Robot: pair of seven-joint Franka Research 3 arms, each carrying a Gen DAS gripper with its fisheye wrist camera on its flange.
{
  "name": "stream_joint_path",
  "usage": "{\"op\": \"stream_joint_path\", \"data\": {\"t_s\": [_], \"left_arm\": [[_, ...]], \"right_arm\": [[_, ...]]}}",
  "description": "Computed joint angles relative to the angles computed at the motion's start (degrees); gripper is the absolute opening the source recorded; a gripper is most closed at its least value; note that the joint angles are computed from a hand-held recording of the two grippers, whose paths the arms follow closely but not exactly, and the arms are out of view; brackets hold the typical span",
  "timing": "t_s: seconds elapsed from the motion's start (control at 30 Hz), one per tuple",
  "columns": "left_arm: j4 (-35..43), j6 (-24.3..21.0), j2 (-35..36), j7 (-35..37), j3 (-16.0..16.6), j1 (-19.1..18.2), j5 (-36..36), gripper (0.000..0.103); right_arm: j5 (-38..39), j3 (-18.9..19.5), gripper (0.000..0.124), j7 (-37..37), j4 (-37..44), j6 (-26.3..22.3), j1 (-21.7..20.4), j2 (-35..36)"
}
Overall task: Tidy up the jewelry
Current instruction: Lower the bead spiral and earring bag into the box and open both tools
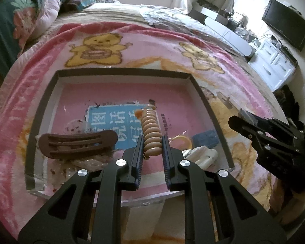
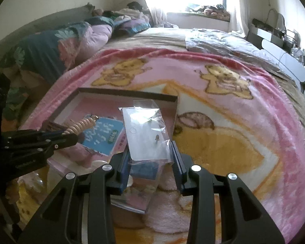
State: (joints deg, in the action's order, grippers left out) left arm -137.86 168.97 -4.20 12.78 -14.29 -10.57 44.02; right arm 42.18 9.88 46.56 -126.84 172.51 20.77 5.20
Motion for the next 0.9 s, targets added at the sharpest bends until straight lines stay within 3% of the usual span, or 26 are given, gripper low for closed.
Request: {"op": "stream_joint_path", "data": {"t_s": [0.6, 0.9], "left_arm": [[-3.8, 0.9, -2.0, -0.6, -0.1, 0.6, 0.4, 0.014], [-6.6, 0.8, -5.9, -1.2, -1.5, 1.6, -0.9, 0.016]], "right_arm": [[-7.4, 0.3, 0.038, 6.9, 1.7, -3.5, 0.2, 4.0], [-5.7, 0.9, 0.053, 5.7, 1.0, -4.4, -0.2, 2.9]]}}
